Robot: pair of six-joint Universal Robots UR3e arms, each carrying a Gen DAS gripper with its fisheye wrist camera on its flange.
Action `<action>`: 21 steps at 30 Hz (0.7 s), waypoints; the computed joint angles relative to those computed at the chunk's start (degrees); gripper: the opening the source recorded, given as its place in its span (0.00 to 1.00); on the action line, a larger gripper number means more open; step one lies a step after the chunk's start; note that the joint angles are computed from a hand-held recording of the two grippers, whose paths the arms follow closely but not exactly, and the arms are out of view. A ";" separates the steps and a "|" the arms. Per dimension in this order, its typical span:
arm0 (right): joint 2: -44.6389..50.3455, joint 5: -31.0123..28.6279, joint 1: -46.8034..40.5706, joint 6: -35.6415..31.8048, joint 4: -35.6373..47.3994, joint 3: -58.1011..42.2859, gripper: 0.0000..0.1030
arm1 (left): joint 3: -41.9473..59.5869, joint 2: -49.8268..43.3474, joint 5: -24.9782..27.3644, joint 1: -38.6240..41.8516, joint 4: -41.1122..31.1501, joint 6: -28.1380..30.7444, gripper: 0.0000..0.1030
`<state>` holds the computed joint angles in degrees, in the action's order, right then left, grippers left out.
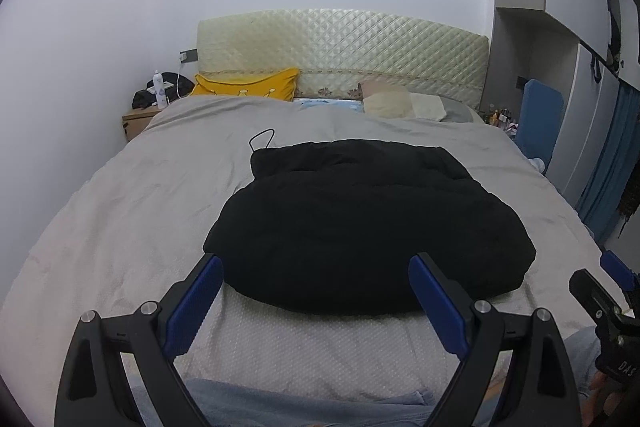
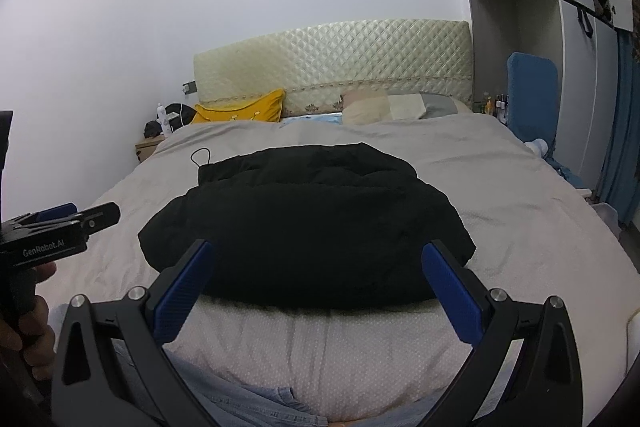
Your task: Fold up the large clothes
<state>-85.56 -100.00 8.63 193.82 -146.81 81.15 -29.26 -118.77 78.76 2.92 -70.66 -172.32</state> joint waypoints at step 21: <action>1.04 -2.12 0.97 0.60 -0.25 -0.71 1.00 | -4.51 2.48 -1.37 0.71 2.24 1.84 0.92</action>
<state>-84.52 -102.11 9.60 194.43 -147.06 80.43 -33.77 -116.29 77.39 3.63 -68.42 -170.48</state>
